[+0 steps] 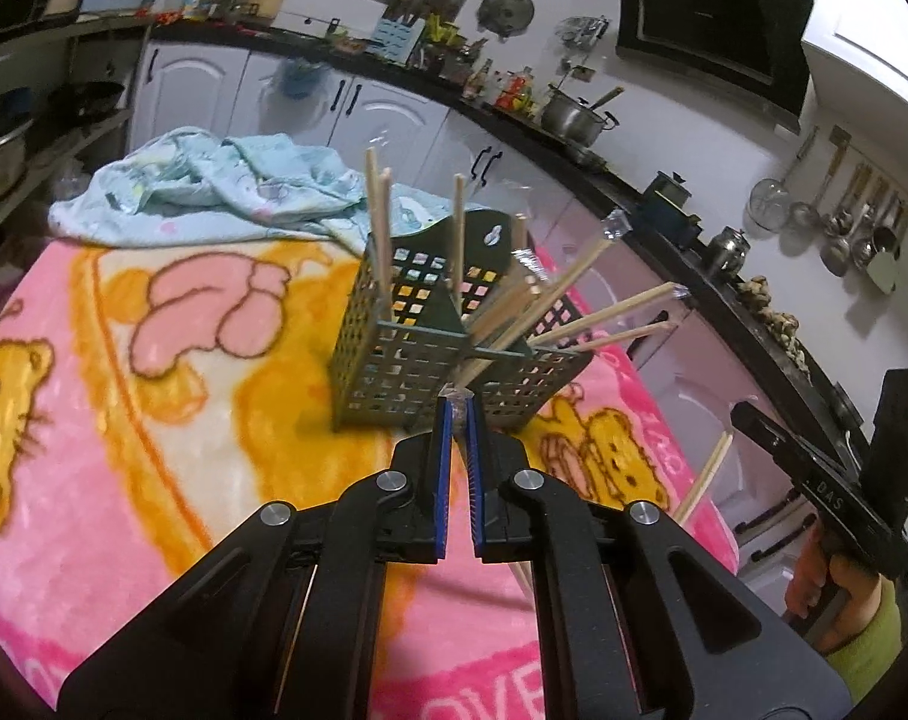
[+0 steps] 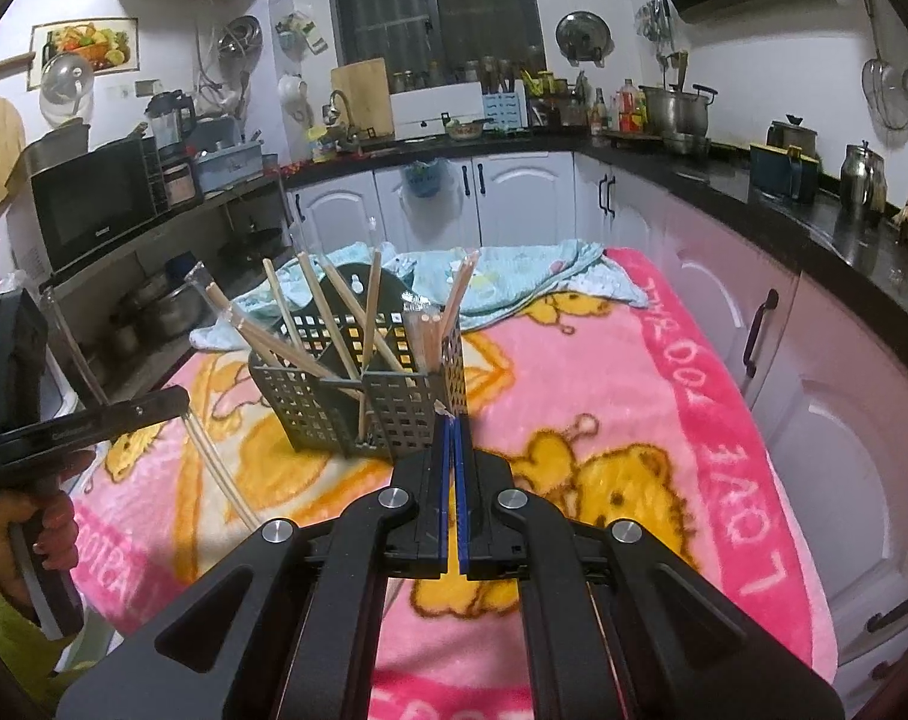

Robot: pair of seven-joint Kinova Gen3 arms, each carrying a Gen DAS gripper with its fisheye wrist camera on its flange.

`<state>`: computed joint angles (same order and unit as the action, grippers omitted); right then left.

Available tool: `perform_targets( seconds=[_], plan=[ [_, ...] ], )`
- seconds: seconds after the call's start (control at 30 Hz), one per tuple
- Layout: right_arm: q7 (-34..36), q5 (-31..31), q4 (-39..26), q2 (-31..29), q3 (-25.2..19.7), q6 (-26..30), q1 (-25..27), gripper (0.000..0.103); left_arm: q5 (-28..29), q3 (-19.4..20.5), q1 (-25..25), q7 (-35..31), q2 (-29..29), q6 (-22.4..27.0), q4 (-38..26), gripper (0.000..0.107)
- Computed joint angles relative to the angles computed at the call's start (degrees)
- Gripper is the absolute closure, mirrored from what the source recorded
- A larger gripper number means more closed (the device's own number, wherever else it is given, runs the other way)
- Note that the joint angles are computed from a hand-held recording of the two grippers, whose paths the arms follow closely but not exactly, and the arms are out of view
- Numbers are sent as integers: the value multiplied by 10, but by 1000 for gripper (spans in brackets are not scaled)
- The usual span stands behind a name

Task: Organize utensils
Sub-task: 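Lift the chopsticks with both tools up over the green caddy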

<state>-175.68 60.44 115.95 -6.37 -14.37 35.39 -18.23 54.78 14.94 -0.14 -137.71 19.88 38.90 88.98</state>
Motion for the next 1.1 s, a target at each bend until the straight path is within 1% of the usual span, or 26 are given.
perform_targets(
  seconds=[0.2, 0.37, 0.63, 0.87, 1.1],
  plan=[
    [-9, 19, 2, -11, -7, 7, 0, 101, 12, 3, -2, -15, -8, 8, 1, 105],
    [-10, 34, -2, -20, -17, 21, 0, 101, 39, 5, -4, -44, -17, 21, 4, 106],
    [-17, 60, -15, -32, -26, 38, 1, 101, 52, 1, 17, -61, -25, 35, -15, 106],
    [-4, 66, -29, -38, -25, 34, 8, 101, 68, 1, 25, -74, -25, 54, -41, 106],
    [16, 67, -49, -38, -26, 18, 14, 101, 62, 3, 37, -70, -26, 61, -75, 106]
  ],
)
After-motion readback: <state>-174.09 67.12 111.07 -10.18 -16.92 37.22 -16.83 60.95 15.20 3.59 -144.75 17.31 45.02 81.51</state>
